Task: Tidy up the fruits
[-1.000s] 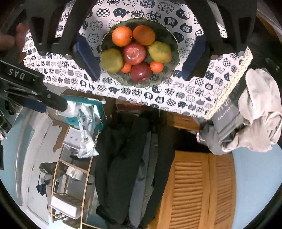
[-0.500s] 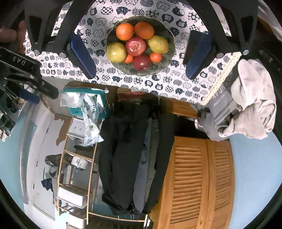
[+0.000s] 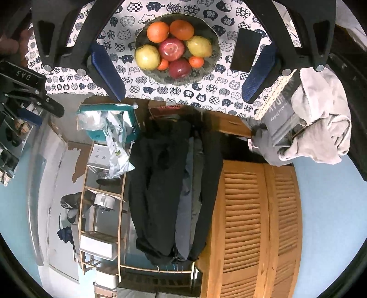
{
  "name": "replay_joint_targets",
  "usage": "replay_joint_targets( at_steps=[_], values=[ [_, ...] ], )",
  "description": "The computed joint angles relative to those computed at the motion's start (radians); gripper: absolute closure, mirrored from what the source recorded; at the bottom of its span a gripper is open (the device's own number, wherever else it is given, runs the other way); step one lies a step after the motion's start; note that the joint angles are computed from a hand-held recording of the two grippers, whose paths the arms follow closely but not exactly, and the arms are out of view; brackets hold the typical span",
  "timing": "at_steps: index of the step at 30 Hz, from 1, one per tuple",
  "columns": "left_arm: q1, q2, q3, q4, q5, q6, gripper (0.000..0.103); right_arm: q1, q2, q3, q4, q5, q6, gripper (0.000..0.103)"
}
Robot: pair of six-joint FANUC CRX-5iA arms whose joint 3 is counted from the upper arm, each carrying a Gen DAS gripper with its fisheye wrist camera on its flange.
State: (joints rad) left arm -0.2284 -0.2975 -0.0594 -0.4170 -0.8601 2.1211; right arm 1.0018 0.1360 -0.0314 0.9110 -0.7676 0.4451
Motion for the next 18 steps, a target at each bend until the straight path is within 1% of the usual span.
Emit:
replay_joint_targets(
  at_steps=[7,9,11,18],
  values=[
    [-0.028,0.006,0.019,-0.045,-0.016,0.034,0.001,-0.006,-0.006,-0.012,-0.002,0.006,-0.007,0.020],
    [-0.050,0.009,0.032,-0.086,-0.032,0.065,0.001,-0.006,-0.007,-0.013,-0.002,0.006,-0.005,0.020],
    [-0.060,0.013,0.039,-0.103,-0.040,0.075,0.001,-0.009,-0.009,-0.016,-0.001,0.009,-0.007,0.020],
    [-0.067,0.019,0.048,-0.113,-0.052,0.081,0.001,-0.010,-0.010,-0.016,-0.002,0.010,-0.005,0.020]
  ],
)
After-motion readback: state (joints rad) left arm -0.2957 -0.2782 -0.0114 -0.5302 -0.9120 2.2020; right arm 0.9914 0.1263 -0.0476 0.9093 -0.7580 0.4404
